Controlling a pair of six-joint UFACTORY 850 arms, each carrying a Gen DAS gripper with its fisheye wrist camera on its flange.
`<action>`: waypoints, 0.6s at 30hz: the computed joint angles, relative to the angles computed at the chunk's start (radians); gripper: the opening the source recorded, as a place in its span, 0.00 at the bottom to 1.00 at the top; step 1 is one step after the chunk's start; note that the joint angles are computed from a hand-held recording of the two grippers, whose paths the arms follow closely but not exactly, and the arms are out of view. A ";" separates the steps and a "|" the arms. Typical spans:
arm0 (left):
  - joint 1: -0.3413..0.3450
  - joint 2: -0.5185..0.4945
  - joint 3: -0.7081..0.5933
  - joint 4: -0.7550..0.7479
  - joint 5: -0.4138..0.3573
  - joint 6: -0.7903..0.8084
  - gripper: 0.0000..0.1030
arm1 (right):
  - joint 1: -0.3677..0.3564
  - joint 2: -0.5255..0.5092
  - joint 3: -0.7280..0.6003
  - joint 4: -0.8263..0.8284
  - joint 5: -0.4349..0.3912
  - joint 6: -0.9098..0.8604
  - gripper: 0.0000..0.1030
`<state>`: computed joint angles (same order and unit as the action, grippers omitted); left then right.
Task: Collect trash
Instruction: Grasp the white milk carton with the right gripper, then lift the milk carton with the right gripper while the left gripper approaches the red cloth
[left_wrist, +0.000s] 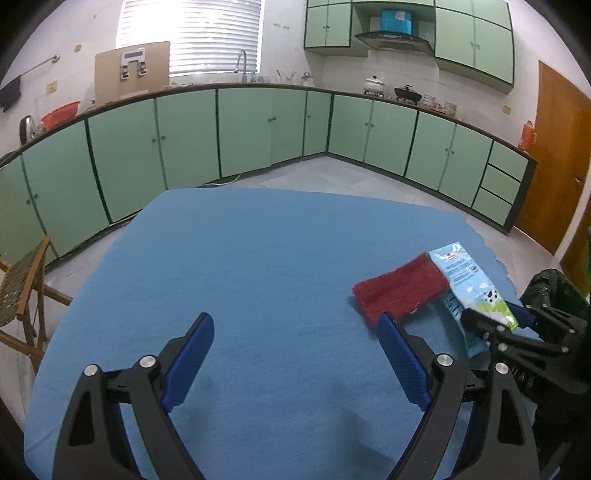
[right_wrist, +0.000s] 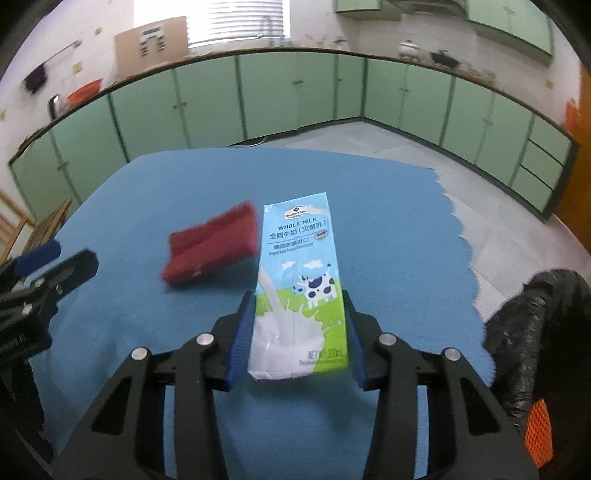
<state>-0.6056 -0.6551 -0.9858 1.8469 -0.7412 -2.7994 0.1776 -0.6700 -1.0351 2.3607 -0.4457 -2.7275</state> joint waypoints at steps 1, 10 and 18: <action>0.003 -0.005 -0.009 0.009 0.008 0.002 0.86 | -0.005 -0.001 -0.005 -0.001 0.001 0.010 0.41; 0.028 -0.056 -0.105 0.066 0.088 0.011 0.86 | -0.053 -0.011 -0.036 -0.019 -0.005 0.019 0.41; 0.042 -0.124 -0.227 0.036 0.150 0.074 0.86 | -0.098 -0.026 -0.060 -0.074 -0.011 0.061 0.41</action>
